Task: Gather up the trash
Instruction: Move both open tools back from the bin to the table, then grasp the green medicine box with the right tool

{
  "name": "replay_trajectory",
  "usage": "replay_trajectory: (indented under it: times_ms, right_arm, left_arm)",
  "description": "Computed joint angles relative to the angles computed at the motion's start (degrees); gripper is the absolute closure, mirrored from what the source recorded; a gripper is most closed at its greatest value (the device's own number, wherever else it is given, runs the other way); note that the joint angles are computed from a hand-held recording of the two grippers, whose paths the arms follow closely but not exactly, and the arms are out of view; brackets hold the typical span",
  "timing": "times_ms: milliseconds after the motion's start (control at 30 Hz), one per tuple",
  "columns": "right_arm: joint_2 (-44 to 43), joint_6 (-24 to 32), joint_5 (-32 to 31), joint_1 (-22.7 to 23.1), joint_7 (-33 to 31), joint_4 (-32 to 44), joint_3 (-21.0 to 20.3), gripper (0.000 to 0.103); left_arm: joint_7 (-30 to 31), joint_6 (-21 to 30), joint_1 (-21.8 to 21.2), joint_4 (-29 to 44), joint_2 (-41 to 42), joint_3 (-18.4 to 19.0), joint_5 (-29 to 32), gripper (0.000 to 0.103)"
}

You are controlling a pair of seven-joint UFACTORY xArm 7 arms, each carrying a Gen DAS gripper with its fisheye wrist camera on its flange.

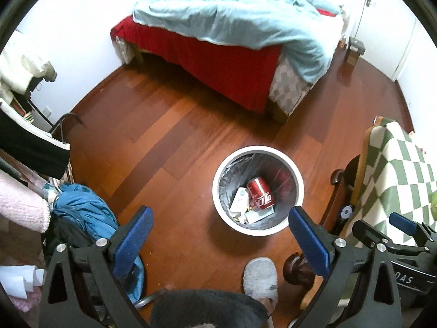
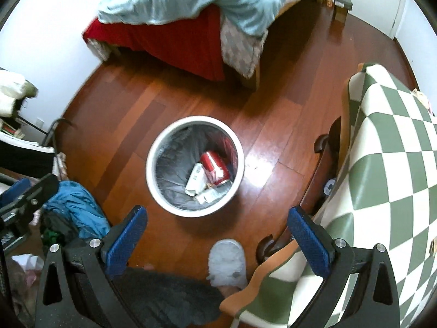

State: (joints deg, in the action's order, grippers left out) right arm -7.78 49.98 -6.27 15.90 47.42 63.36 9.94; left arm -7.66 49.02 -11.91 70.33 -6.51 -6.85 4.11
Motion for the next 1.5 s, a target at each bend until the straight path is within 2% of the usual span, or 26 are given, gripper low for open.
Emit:
replay_trajectory:
  times_ms: [100, 300, 433, 500, 600, 667, 733, 833, 933, 1067, 1133, 1200, 1300, 1333, 1367, 1433, 1500]
  right_arm:
    - [-4.95, -0.67, 0.99, 0.32, 0.72, -2.00, 0.42, 0.000]
    - [-18.85, -3.81, 6.87, 0.01, 1.16, -10.17, -0.25, 0.000]
    - [-28.67, -1.31, 10.06, -1.90, 1.49, -15.71, -2.08, 0.000]
    - [-34.48, 1.93, 10.13, -4.21, 1.38, -18.47, -3.44, 0.000]
    - [-43.23, 9.31, 8.39, -9.71, 0.47, -22.31, -6.65, 0.000]
    - [-47.59, 16.13, 5.07, -15.51, -1.25, -23.84, -10.02, 0.000]
    - [-48.78, 18.39, 2.50, -20.28, -4.23, -24.77, -13.55, 0.000]
    - [-45.93, 20.34, -2.93, -28.45, -9.48, -24.67, -19.35, 0.000]
    - [-36.81, 17.76, -6.47, -34.30, -14.32, -21.95, -24.96, 0.000]
    - [-24.27, 13.31, -4.82, -36.75, -19.41, -16.98, -28.89, 0.000]
    - [-19.29, 11.42, -3.45, -37.68, -21.29, -14.95, -29.58, 0.000]
    - [-14.30, 11.31, -3.39, -38.85, -23.99, -12.47, -29.72, 0.000]
    - [-9.01, 12.19, -3.38, -41.38, -25.09, -10.66, -28.86, 0.000]
    - [-9.33, 10.30, -0.62, -41.95, -26.84, -11.77, -29.56, 0.005]
    - [-10.64, 8.95, -0.08, -42.86, -27.32, -13.05, -29.32, 0.013]
    - [-13.64, 7.78, -1.23, -44.95, -28.78, -15.32, -28.23, 0.013]
    - [-19.02, 7.85, -1.94, -47.15, -31.31, -18.50, -28.10, 0.014]
  left_arm:
    - [-1.97, 1.19, -0.12, -1.22, -3.74, -0.64, 1.23, 0.002]
    - [-3.23, 1.58, -1.41, -2.84, -9.12, -2.77, 2.22, 0.002]
    - [-5.70, 0.93, -3.63, -2.65, -9.53, -5.64, 2.41, 0.002]
    - [-7.44, -0.58, -5.45, -2.08, -7.75, -7.69, 2.81, 0.002]
    - [-11.23, -0.05, -8.54, 0.88, -2.96, -10.68, 5.55, 0.002]
    - [-15.71, 0.79, -11.43, 4.60, 2.67, -13.05, 9.69, 0.002]
    - [-19.16, 1.63, -14.83, 8.75, 8.51, -14.20, 13.35, 0.002]
    - [-23.07, 6.69, -21.97, 20.20, 21.26, -14.75, 19.74, 0.002]
    - [-21.87, 12.39, -28.05, 32.80, 32.46, -13.96, 19.69, 0.002]
    - [-17.38, 20.12, -35.32, 50.50, 45.58, -11.83, 18.74, 0.002]
    - [-15.01, 24.05, -38.22, 59.04, 51.38, -10.34, 17.94, 0.002]
    - [-13.31, 26.78, -40.13, 64.56, 54.95, -8.71, 17.06, 0.002]
    - [-11.91, 27.96, -41.51, 66.87, 56.50, -6.57, 15.47, 0.000]
    - [-11.96, 27.27, -41.84, 66.50, 56.31, -5.84, 15.04, 0.000]
    - [-11.34, 28.06, -42.56, 68.50, 57.51, -5.20, 14.42, 0.000]
    - [-10.34, 27.88, -43.47, 68.06, 57.04, -3.94, 13.58, 0.000]
    - [-8.99, 24.67, -43.82, 63.85, 54.37, -3.63, 12.15, 0.001]
